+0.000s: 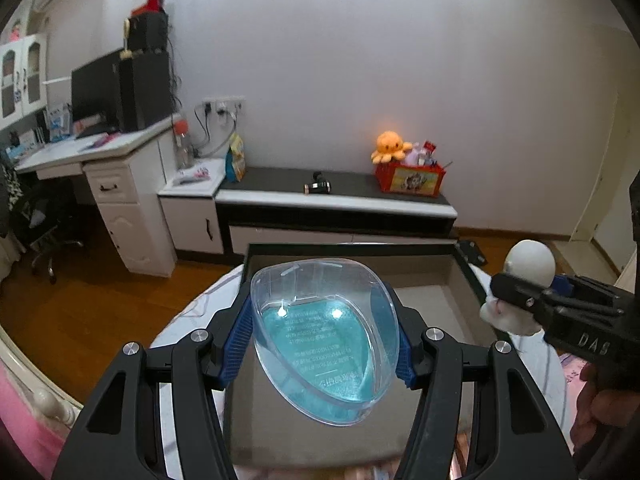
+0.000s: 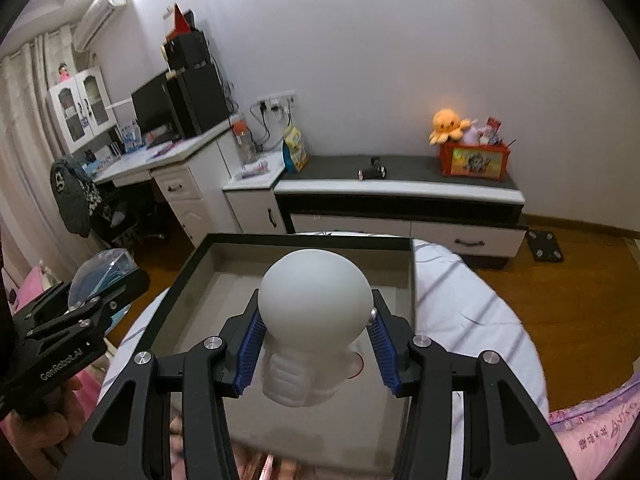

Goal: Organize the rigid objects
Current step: 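Carry the dish and lamp into the box and open both grippers, then withdraw both grippers from the box back over the items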

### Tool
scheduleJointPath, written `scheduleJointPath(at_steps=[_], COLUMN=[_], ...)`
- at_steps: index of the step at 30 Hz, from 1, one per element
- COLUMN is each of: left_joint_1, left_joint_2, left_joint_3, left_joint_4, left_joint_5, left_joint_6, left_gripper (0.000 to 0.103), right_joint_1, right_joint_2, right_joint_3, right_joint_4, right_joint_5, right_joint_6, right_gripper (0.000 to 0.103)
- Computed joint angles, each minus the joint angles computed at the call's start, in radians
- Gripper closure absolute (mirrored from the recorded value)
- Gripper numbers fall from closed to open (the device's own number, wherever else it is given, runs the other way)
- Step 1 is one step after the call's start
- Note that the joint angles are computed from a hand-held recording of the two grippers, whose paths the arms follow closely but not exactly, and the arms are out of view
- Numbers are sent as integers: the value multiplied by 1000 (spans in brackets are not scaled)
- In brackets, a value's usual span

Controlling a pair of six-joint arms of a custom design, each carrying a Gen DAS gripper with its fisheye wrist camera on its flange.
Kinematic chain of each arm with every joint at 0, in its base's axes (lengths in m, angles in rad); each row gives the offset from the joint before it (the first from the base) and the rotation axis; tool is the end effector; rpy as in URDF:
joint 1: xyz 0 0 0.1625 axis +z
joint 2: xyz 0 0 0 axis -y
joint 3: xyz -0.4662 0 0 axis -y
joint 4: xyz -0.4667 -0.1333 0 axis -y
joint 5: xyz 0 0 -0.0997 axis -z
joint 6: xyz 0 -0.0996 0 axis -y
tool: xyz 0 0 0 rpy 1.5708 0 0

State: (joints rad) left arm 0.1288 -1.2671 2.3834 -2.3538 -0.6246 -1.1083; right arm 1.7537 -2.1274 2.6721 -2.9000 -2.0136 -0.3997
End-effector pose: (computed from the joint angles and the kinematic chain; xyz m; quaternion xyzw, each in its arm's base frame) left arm -0.3885 -0.2662 0.1004 0.2203 0.8531 -0.3868 0.2722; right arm 0.1413 -0.2657 0.3232 0.1785 -0.8876 0.3488 0.2421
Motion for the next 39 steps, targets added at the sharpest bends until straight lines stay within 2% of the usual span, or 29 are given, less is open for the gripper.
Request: scheduleJointPath(at_steps=[2, 8, 16, 23, 26, 28, 29, 31, 39], left_joint_1=[55, 139, 181, 189, 180, 168, 162, 143, 34], left_joint_2=[45, 129, 166, 162, 145, 126, 116, 91, -2], left_joint_3=[-23, -53, -71, -82, -79, -69, -63, -51, -23], left_joint_4=[-53, -145, -164, -121, -71, -49, -46, -18, 133], left_joint_5=[-15, -50, -72, -86, -73, -61, -57, -41, 0], left_joint_6=[65, 138, 164, 160, 113, 86, 75, 43, -85], left_gripper=[43, 43, 43, 41, 20, 11, 8, 1, 0], right_joint_1=[-27, -81, -93, -82, -56, -55, -50, -41, 32], right_joint_2=[65, 162, 244, 257, 263, 244, 232, 205, 89], right_joint_3=[-15, -38, -56, -59, -56, -54, -51, -47, -23], right_joint_4=[-29, -61, -68, -59, -79, -71, -70, -63, -17], right_joint_5=[1, 2, -38, -62, -110, -108, -115, -112, -136], right_joint_6=[-7, -14, -11, 2, 11, 15, 24, 31, 80], right_gripper=[53, 53, 53, 51, 14, 8, 0, 0, 0])
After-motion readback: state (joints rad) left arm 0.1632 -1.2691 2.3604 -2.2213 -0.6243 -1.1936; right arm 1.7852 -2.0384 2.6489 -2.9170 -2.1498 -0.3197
